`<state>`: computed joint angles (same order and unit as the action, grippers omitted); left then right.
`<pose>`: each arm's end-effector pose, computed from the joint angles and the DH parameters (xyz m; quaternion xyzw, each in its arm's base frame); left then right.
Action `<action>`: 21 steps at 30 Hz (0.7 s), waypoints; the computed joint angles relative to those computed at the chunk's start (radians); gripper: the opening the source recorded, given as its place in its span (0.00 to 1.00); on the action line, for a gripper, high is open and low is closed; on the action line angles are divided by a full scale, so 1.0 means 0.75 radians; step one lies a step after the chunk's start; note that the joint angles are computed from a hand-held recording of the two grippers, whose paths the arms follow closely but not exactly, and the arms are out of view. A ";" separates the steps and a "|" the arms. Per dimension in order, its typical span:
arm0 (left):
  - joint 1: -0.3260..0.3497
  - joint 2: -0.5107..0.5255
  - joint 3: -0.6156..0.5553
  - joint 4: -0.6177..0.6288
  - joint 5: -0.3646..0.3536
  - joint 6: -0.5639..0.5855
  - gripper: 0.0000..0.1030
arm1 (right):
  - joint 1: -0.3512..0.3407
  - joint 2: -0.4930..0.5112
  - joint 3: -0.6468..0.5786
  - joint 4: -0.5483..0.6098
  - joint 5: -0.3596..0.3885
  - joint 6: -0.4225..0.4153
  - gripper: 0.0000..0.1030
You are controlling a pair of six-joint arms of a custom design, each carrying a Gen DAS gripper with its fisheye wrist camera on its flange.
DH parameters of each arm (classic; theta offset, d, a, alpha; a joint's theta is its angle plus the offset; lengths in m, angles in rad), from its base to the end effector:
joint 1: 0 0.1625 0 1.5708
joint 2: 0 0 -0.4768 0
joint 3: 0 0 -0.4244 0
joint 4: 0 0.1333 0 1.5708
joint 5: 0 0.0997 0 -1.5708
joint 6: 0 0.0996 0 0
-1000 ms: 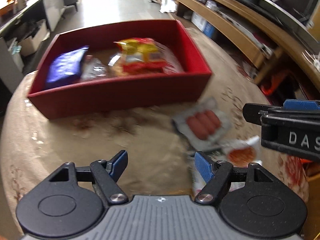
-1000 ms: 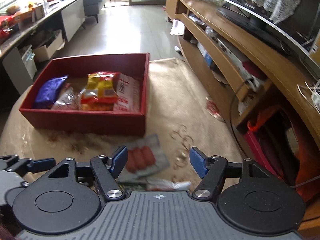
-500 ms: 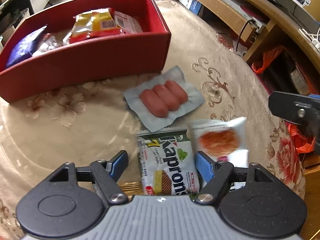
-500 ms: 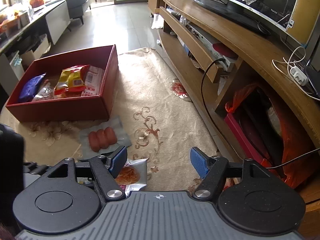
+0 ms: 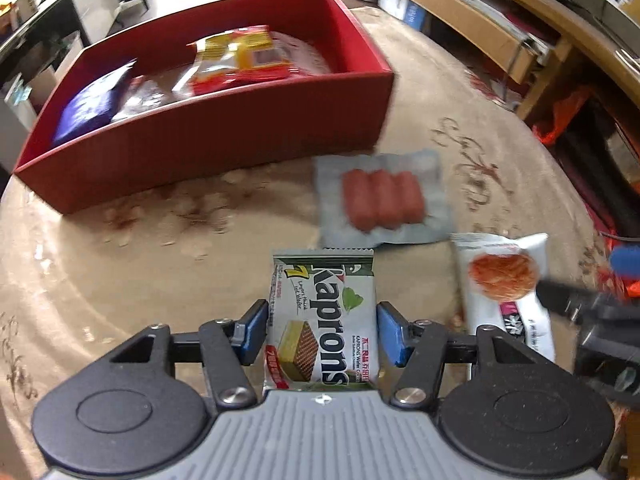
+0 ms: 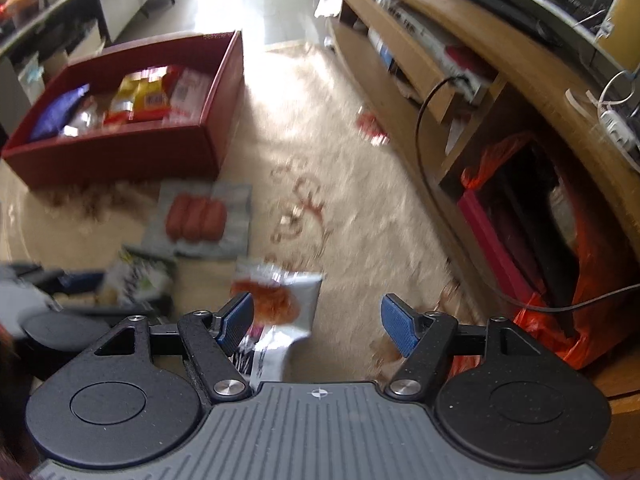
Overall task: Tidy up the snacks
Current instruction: 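Grasp the white noodle-snack bag with the right gripper while the left holds the Kaprons wafer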
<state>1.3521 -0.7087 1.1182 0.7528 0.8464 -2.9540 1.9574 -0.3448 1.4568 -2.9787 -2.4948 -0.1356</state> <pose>0.0450 -0.7163 0.1958 0.1143 0.9114 -0.1950 0.3440 0.3325 -0.6739 -0.0852 0.1651 -0.8723 0.1861 0.4209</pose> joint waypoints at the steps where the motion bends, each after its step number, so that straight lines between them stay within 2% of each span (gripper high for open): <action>1: 0.006 -0.004 -0.008 0.013 0.008 -0.003 0.52 | -0.003 0.005 -0.005 0.037 0.004 0.018 0.74; 6: 0.032 -0.003 -0.058 0.079 0.042 -0.026 0.53 | -0.009 0.045 -0.071 0.235 0.011 0.104 0.74; 9: 0.046 0.021 -0.112 0.144 0.080 -0.088 0.60 | -0.014 0.055 -0.098 0.327 0.048 0.157 0.75; 14: 0.044 0.036 -0.113 0.123 0.064 -0.089 0.67 | -0.012 0.078 -0.124 0.362 0.014 0.148 0.77; 16: 0.038 0.035 -0.097 0.100 0.040 -0.061 0.67 | -0.016 0.066 -0.116 0.360 0.034 0.156 0.73; 17: 0.035 0.030 -0.080 0.078 0.030 -0.039 0.67 | -0.017 0.062 -0.112 0.358 0.047 0.148 0.66; 18: 0.030 0.026 -0.067 0.060 0.014 -0.017 0.64 | -0.018 0.064 -0.114 0.351 0.051 0.135 0.58; 19: 0.026 0.020 -0.050 0.035 -0.006 0.015 0.55 | -0.018 0.064 -0.116 0.346 0.053 0.123 0.56; 21: 0.022 0.005 -0.028 0.008 -0.020 0.055 0.52 | -0.013 0.064 -0.115 0.334 0.043 0.097 0.52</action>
